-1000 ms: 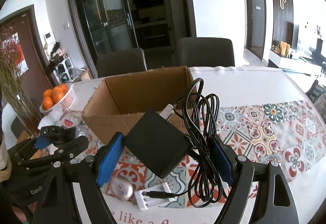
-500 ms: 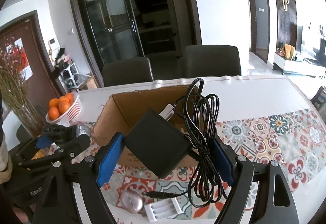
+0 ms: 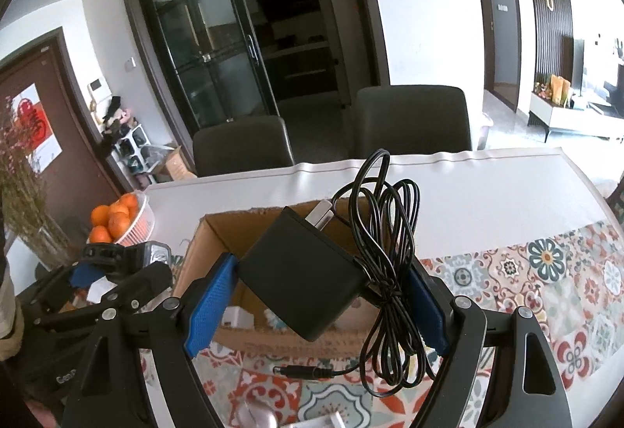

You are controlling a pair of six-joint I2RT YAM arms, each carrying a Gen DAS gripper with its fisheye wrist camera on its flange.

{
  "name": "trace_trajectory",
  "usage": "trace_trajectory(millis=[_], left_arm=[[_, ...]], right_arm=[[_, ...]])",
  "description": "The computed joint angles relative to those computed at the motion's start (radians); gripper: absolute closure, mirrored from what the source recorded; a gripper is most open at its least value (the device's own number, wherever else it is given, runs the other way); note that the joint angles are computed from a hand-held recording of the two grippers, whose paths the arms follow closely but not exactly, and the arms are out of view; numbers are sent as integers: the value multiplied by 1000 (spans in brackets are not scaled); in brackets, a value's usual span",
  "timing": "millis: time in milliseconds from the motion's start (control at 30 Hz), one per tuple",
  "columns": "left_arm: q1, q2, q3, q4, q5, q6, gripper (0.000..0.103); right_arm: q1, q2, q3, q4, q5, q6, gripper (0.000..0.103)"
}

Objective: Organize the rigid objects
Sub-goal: 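Lift the black charger and black clip and carry them over the box, then open both tools to drop the charger and clip into the box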

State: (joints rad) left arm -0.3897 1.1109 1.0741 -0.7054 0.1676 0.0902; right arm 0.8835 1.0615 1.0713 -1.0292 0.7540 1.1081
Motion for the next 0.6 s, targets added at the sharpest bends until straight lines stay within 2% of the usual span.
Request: trace_trajectory(millis=[167, 367, 600], left_arm=[[-16, 83, 65, -9, -18, 7, 28], [-21, 187, 136, -32, -26, 1, 27], [-18, 266, 163, -52, -15, -15, 28]], right_arm=[[-147, -3, -11, 98, -123, -124, 21], [-294, 23, -32, 192, -265, -216, 21], [-364, 58, -63, 235, -349, -241, 21]])
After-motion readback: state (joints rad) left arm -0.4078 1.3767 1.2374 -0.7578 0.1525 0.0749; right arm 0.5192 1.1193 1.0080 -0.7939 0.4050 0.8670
